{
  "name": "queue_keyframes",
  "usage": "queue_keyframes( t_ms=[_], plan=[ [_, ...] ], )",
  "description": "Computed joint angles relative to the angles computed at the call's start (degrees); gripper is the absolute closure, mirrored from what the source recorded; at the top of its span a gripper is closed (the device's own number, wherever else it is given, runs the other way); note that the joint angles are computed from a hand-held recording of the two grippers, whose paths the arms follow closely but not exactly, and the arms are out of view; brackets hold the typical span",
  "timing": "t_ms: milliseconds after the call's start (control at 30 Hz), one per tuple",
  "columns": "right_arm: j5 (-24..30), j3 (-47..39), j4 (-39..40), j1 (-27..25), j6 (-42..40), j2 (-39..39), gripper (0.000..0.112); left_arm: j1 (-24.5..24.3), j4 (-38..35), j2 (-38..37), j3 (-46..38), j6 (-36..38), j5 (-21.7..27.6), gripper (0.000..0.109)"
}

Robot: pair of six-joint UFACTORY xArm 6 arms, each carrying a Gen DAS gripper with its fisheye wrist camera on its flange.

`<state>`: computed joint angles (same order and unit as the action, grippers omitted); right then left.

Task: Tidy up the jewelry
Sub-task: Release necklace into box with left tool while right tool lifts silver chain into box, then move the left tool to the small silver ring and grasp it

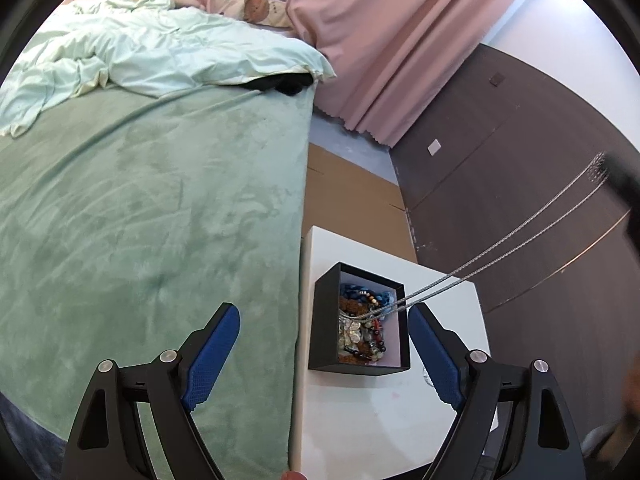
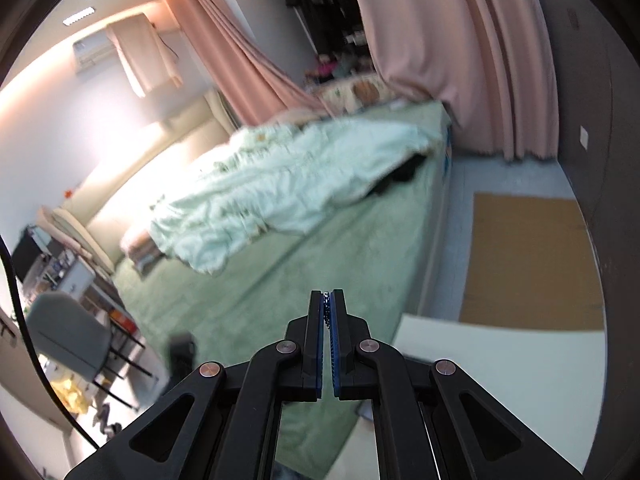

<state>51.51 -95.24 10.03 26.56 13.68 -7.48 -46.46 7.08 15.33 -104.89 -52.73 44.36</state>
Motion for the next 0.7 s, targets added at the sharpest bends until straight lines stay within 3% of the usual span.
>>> queue_keyframes(
  t_ms=[167,233,300,333,500,700],
  plan=[
    [0.8,6.5,2.9,-1.8,-0.8,-1.7,0.104,-0.3,-0.5,-0.5,1.0,1.1,-0.9,0.022],
    [0.4,9.5,5.0,-2.9,-1.6,-3.1,0.088,-0.2,-1.7,-1.0,2.5,1.1,-3.4,0.02],
    [-1.2,13.1,5.9,-3.9,-1.7,-5.2,0.05,-0.2,-2.8,-1.4,3.4,0.8,-5.1,0.007],
    [-2.4,15.4,6.2,-4.3,-1.7,-6.7,0.046,-0.3,-2.9,-1.7,4.3,0.3,-6.8,0.006],
    [-4.1,23.2,8.5,-7.6,-2.2,-12.4,0.043,-0.7,-1.6,-1.7,5.8,-3.7,-10.4,0.006],
    [-5.1,32.5,9.5,-12.1,-1.6,-19.4,0.043,-2.0,4.4,0.5,2.5,-7.6,-9.9,0.006]
  ],
)
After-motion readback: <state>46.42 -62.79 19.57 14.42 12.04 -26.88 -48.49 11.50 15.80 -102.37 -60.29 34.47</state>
